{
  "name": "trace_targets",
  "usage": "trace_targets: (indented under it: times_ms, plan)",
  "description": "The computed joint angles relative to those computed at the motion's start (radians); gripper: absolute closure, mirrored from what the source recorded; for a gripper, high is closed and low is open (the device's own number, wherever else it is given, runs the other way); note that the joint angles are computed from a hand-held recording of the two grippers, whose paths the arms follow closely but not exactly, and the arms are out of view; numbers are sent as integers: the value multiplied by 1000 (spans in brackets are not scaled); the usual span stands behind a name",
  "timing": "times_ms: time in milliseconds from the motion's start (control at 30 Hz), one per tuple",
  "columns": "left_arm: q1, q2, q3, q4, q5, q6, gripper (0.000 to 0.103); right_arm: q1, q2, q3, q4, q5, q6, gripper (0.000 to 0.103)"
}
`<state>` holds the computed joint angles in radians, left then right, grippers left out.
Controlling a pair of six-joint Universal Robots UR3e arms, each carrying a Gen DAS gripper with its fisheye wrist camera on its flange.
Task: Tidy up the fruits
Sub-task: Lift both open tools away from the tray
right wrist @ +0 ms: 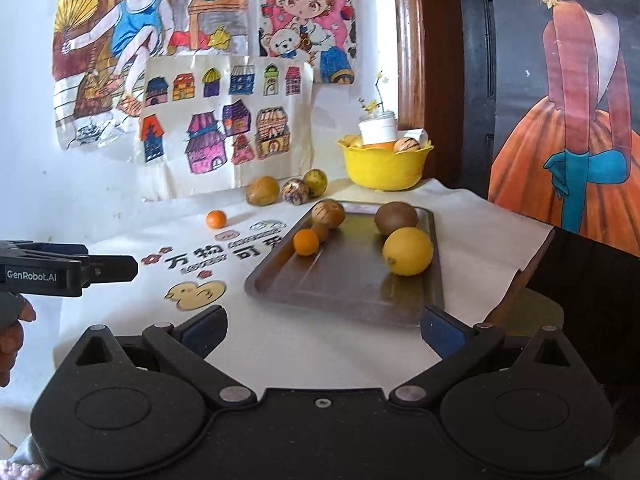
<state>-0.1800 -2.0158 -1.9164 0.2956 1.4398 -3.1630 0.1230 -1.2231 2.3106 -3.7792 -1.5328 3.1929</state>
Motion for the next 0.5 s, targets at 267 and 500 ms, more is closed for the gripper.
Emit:
trace_targets:
  times_ms: [267,500]
  plan:
    - [43,59,-116,36,-17,23,0,86,-20,-25,127,-63,22,1]
    - [91,92,-190,50,-28,37,0,149,-10,-62,187,-87,22,1]
